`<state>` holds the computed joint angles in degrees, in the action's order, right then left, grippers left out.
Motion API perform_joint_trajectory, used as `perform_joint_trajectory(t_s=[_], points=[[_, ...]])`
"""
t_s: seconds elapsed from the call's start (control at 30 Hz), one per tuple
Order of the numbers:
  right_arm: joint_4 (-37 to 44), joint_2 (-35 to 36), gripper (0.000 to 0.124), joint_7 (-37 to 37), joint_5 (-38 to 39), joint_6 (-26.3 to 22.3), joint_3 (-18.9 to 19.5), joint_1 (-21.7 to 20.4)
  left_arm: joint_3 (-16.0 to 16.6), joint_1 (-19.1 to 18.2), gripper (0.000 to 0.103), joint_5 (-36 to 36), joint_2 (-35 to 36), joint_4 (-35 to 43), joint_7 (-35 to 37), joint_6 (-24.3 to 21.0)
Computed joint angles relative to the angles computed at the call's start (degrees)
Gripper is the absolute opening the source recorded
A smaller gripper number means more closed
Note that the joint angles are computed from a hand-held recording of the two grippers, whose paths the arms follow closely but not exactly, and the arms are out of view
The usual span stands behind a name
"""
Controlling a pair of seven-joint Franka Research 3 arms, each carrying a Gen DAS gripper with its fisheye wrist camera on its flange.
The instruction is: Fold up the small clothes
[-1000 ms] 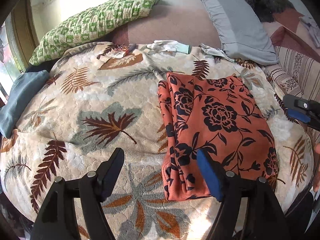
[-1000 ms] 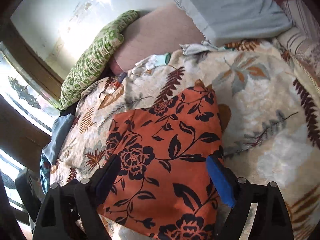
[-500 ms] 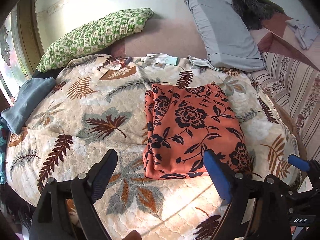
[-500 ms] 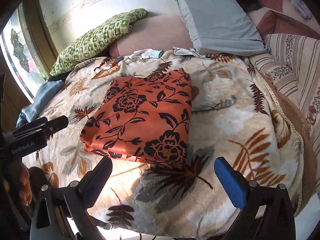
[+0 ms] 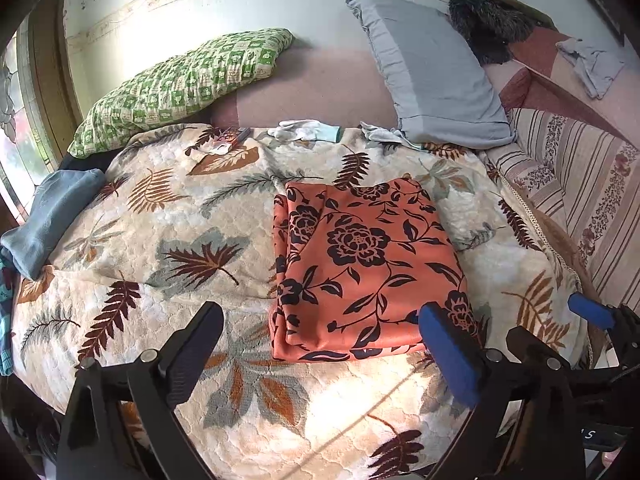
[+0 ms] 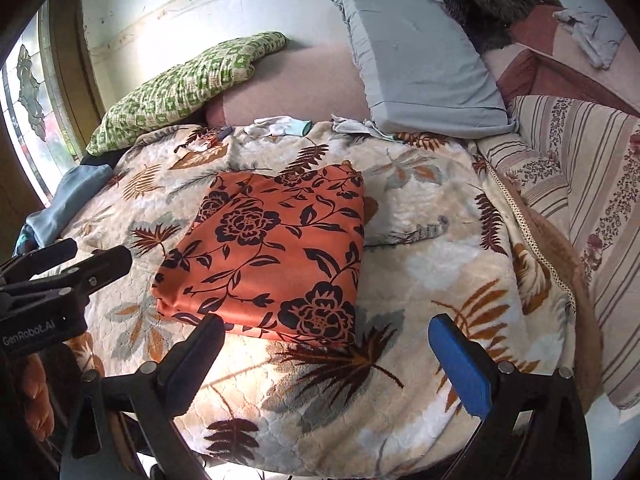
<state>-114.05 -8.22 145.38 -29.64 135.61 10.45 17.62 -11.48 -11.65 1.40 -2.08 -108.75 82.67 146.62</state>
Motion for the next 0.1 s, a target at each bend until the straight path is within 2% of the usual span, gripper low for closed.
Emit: perform_joint_trajectory(t_s=[0.1], points=[[0.9,0.8,0.103,0.1,-0.3,-0.3,0.0,0.0,-0.1,0.0,0.098,0.4,0.5,0.5,-0.2,0.4]])
